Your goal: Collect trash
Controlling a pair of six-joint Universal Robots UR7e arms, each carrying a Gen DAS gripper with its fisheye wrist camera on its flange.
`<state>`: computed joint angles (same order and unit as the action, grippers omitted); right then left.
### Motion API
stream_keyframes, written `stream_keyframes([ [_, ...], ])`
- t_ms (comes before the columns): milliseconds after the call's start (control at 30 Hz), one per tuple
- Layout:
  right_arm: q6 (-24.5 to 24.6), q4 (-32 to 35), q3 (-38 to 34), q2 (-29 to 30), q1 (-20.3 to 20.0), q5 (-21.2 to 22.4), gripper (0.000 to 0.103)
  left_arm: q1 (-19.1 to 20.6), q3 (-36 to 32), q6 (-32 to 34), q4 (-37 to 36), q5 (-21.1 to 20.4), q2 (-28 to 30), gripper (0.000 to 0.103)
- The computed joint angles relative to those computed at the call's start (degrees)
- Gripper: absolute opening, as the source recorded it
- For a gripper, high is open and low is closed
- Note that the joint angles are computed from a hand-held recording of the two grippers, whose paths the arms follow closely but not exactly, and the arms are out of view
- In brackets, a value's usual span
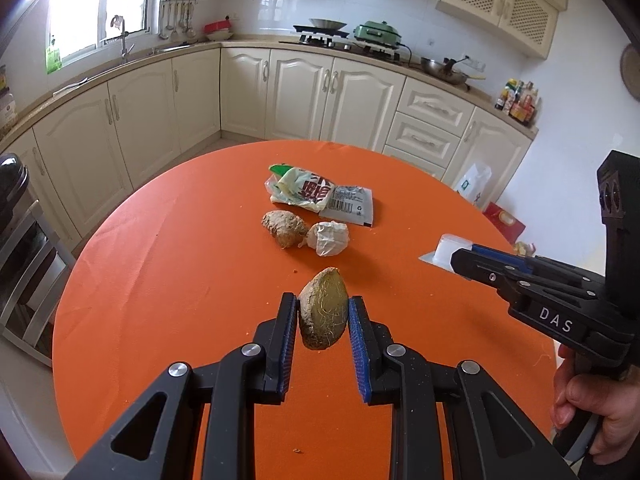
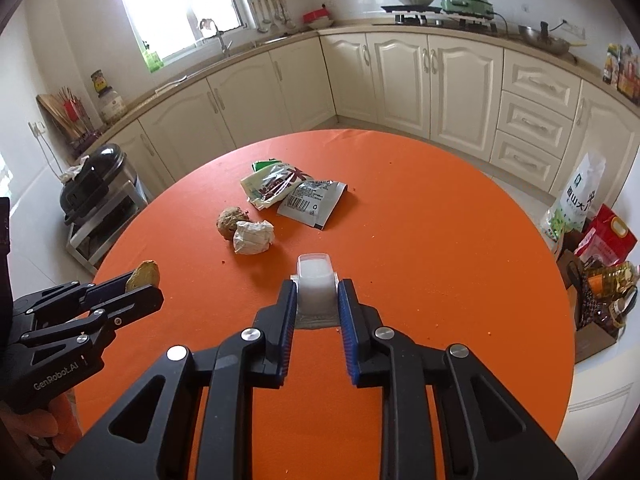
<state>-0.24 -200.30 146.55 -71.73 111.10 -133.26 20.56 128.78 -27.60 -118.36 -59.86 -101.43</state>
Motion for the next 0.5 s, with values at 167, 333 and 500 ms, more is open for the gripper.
stream_keyframes([
  [167, 1.5, 3.3, 1.7, -1.8, -0.6, -1.0, 0.021, -2.3, 0.4, -0.7, 0.5, -0.8, -0.3, 0.021],
  [333, 1.8, 1.4, 3.7, 1.9, -3.3, -1.0, 0.024, -4.2, 0.9, -2.9, 2.8, -1.5, -1.3, 0.021],
  [500, -0.9, -0.5, 2.8, 3.4, -3.8, -1.6, 0.026, -4.9, 0.6, -4.2, 4.3, -1.6, -1.7, 0.021],
])
